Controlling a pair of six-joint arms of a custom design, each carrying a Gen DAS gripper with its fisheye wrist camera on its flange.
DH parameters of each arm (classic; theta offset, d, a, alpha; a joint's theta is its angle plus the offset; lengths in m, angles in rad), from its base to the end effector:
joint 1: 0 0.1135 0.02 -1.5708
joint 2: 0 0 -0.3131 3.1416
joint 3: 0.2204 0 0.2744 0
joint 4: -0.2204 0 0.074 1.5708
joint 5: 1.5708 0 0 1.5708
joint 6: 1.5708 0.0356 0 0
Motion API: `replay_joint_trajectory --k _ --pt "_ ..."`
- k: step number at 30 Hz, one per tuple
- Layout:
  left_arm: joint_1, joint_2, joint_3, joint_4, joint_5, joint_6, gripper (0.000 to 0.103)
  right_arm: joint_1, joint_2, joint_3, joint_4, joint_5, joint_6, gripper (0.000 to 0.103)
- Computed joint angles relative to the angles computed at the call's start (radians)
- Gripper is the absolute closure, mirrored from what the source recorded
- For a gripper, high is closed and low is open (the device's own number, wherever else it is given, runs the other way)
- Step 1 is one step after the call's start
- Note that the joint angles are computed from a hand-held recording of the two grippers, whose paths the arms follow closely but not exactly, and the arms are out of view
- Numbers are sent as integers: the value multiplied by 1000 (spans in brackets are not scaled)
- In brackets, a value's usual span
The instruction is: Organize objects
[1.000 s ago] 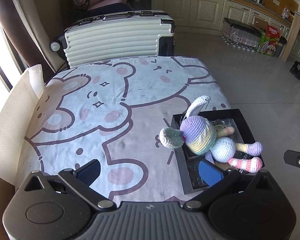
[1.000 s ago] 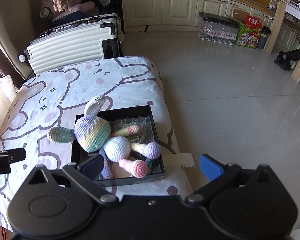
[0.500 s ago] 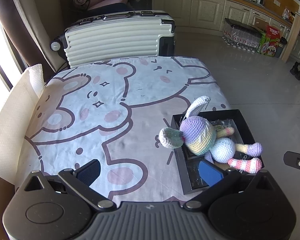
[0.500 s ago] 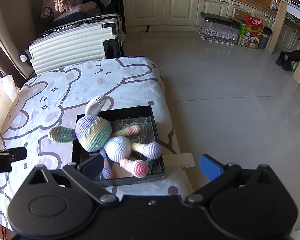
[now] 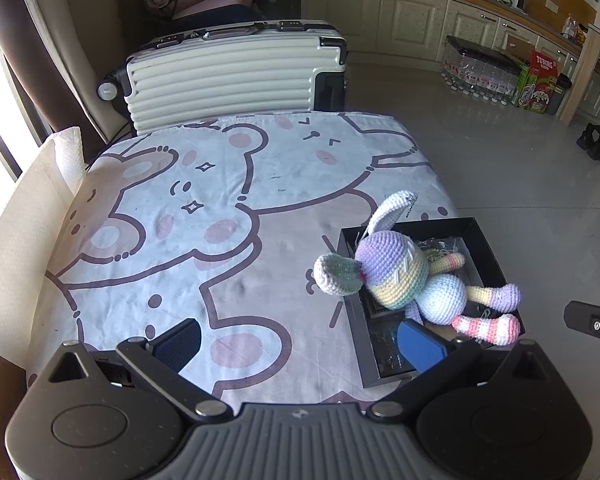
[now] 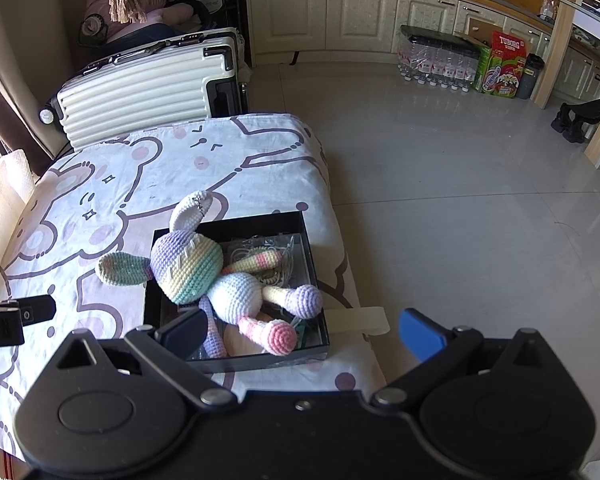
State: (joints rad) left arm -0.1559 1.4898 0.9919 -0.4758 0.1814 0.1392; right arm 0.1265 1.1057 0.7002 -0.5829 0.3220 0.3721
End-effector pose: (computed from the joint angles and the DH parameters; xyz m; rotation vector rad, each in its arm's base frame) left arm 0.3150 -0.0560 0.2602 0.4431 2.4985 -0.2372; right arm 0.2083 0.0151 0.2528 0.4260 2.4606 -0.2081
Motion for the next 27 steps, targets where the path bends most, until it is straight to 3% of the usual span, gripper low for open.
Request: replay_joint_trajectory --k 27 --pt "-3 1 -3 4 5 9 0 -8 -1 4 -7 4 -12 0"
